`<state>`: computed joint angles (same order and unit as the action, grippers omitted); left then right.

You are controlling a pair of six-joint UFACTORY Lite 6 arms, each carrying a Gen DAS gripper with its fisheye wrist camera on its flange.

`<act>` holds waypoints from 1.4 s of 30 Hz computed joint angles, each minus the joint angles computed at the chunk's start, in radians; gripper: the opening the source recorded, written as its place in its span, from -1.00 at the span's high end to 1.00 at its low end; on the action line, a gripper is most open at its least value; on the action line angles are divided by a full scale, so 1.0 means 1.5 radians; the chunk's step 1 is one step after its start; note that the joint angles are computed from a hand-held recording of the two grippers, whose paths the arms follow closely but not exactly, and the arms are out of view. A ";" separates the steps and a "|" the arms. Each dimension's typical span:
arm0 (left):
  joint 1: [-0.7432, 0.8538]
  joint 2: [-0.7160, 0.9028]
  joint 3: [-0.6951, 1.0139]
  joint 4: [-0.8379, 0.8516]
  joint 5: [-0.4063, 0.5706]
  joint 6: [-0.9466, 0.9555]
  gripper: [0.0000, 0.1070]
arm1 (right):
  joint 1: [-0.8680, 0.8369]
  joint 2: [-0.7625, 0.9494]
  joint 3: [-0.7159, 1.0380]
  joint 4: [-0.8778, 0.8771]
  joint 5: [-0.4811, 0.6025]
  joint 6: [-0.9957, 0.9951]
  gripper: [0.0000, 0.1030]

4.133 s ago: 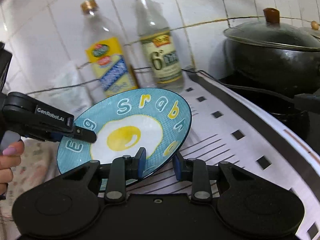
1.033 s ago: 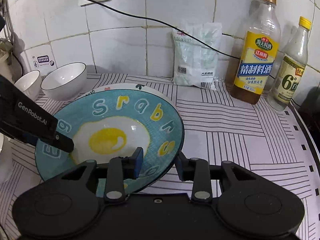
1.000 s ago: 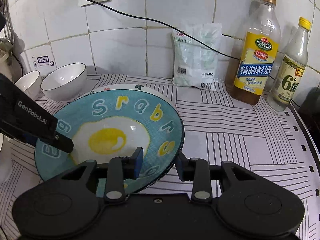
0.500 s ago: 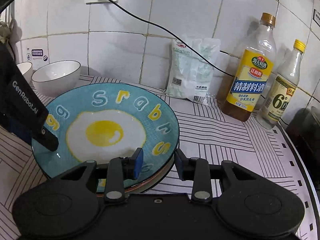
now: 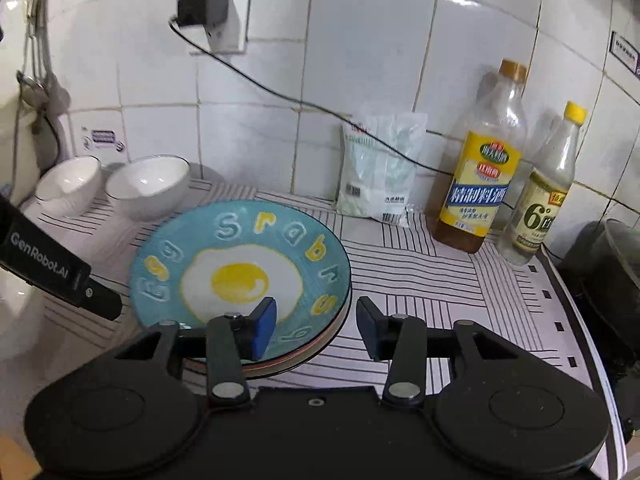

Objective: Organize plates and bowls
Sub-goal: 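Open the right tool and pull back from the plate stack, then move the left tool to the rim of the lone white bowl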

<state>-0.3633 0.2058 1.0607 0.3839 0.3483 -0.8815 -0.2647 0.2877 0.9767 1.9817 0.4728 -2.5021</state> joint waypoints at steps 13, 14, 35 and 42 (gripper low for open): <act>-0.079 -0.293 -0.227 0.100 0.056 -0.141 0.27 | -0.059 -0.217 -0.141 -0.291 0.076 0.272 -0.39; -0.083 -0.310 -0.240 0.106 0.056 -0.151 0.23 | -0.056 -0.234 -0.156 -0.287 0.072 0.260 -0.41; 0.102 -0.539 -0.523 0.376 -0.039 -0.342 -0.65 | 0.045 -0.214 -0.259 -0.294 0.140 0.229 -0.85; 0.188 -0.520 -0.572 0.620 -0.103 -0.571 -0.72 | 0.117 -0.157 -0.326 -0.103 0.194 0.011 -0.85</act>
